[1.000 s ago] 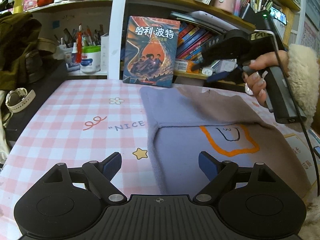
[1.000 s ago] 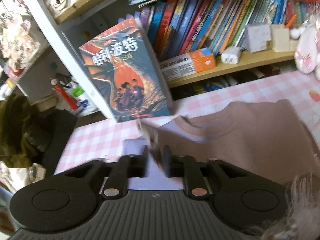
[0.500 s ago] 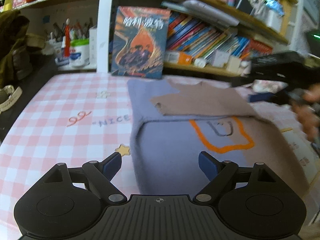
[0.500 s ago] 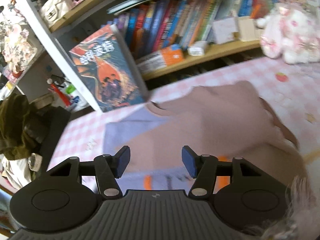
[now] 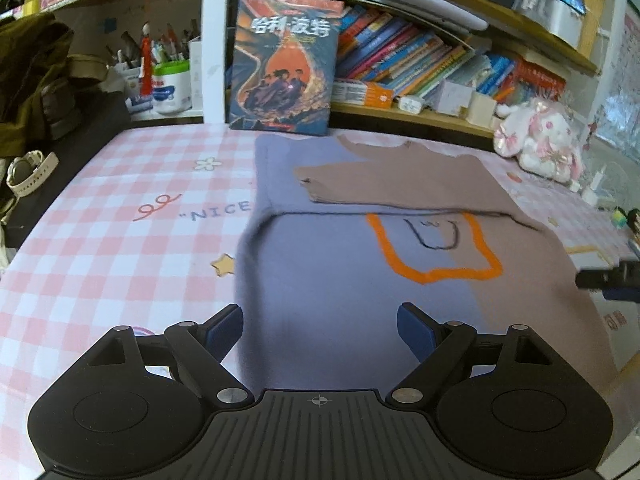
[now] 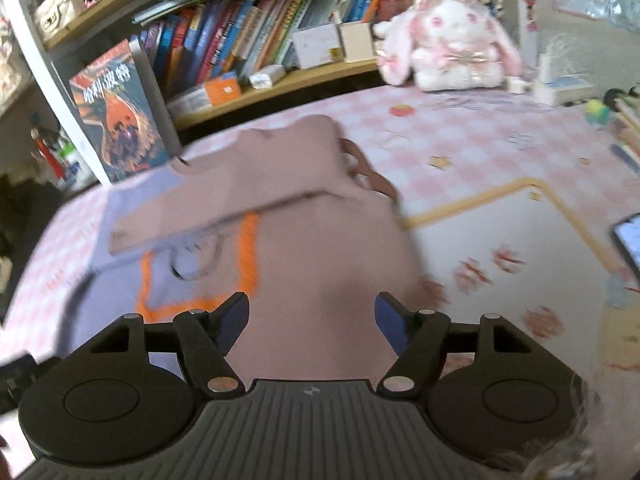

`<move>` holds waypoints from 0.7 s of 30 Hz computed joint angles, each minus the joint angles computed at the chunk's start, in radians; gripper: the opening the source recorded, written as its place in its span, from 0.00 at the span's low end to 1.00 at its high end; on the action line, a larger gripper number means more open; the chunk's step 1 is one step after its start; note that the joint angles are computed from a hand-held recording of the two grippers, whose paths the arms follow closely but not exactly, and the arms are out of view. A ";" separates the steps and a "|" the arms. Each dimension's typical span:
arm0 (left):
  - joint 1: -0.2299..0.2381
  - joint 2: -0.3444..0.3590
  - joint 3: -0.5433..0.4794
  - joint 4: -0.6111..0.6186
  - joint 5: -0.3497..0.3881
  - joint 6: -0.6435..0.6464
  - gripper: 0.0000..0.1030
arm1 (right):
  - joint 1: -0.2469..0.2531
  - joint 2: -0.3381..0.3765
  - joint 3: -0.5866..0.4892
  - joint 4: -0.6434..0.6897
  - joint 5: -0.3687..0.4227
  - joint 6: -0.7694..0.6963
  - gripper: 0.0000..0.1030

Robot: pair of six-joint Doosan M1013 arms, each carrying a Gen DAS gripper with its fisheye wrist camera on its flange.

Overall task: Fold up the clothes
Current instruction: 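Open the right tool and lift it off the folded pink sleeve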

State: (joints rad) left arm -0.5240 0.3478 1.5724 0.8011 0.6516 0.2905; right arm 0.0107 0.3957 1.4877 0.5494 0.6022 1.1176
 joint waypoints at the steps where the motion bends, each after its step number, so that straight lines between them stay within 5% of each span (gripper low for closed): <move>1: -0.008 0.001 -0.003 0.006 0.008 -0.008 0.84 | -0.007 -0.010 0.016 0.002 -0.003 -0.020 0.66; 12: -0.109 0.003 -0.011 -0.015 0.125 -0.030 0.84 | -0.090 -0.087 0.141 0.097 0.034 -0.206 0.71; 21: -0.143 -0.025 0.023 0.023 0.259 -0.189 0.84 | -0.144 -0.116 0.195 0.167 0.085 -0.275 0.62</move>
State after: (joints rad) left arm -0.6668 0.3225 1.5952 0.8241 0.9104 0.1018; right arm -0.1328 0.2798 1.6824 0.7164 0.6876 0.8425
